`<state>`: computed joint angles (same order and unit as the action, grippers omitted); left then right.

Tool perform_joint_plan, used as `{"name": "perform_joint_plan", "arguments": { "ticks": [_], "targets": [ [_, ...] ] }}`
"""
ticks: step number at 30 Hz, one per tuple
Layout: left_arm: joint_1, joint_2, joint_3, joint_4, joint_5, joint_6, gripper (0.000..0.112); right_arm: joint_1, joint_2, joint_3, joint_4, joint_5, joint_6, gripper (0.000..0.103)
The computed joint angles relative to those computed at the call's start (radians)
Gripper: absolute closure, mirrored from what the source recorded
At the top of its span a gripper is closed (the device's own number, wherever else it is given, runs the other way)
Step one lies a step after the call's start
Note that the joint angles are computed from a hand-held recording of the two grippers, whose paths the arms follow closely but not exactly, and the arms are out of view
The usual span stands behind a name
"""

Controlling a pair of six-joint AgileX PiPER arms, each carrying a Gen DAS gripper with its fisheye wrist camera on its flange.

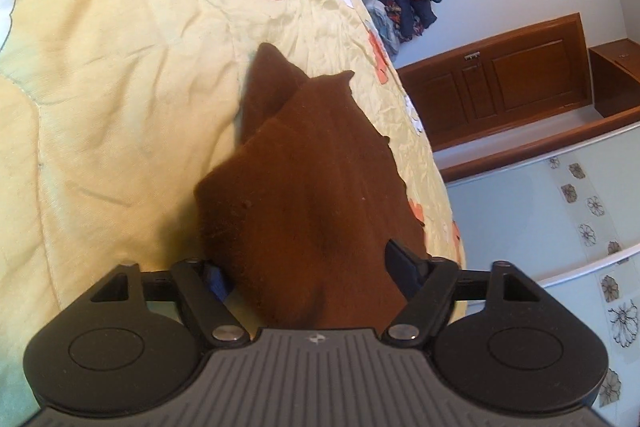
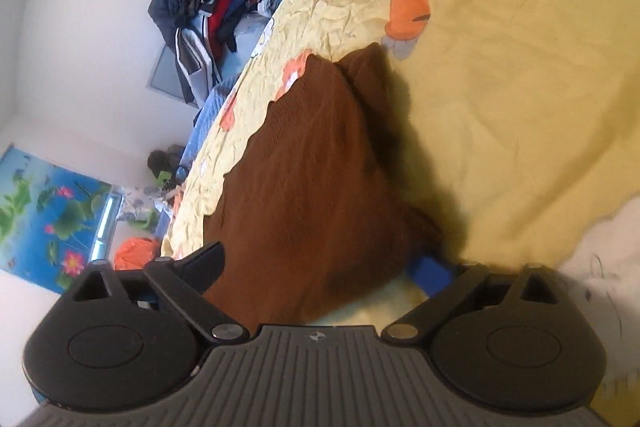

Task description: Fold small clothes

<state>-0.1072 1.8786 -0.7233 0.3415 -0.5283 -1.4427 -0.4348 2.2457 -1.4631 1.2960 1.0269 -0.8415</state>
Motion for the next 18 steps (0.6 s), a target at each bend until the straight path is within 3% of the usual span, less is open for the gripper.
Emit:
{"name": "perform_joint_plan", "arguments": {
  "ticks": [1,2,4,7,9,13,16,18],
  "targets": [
    [-0.008,-0.002,-0.014,-0.021,0.044,0.017,0.068,0.008,0.010,-0.022,-0.014,-0.008,0.025,0.030],
    [-0.014,-0.001,-0.036,-0.029,0.104,0.026,0.091,0.013,0.025,-0.044,-0.037,-0.011,0.052,0.056],
    [-0.003,0.005,-0.053,0.031,0.151,-0.021,0.103,0.016,0.066,-0.089,-0.074,-0.008,0.101,0.085],
    [-0.004,-0.032,-0.046,0.052,0.194,-0.013,0.107,0.001,0.066,-0.059,-0.033,0.007,0.027,0.086],
    [0.003,-0.092,0.000,0.125,0.174,-0.060,0.107,-0.007,0.017,-0.004,-0.014,0.012,-0.061,0.087],
    [-0.004,-0.246,0.134,0.223,0.180,-0.066,0.107,-0.070,-0.075,0.081,-0.022,0.117,-0.177,0.088],
    [-0.007,-0.240,0.215,0.187,0.174,0.040,0.106,-0.122,-0.100,0.121,-0.097,0.157,-0.193,0.088],
    [-0.004,-0.255,0.284,0.100,0.120,0.143,0.103,-0.126,-0.092,0.129,-0.179,0.118,-0.172,0.080]
  ]
}}
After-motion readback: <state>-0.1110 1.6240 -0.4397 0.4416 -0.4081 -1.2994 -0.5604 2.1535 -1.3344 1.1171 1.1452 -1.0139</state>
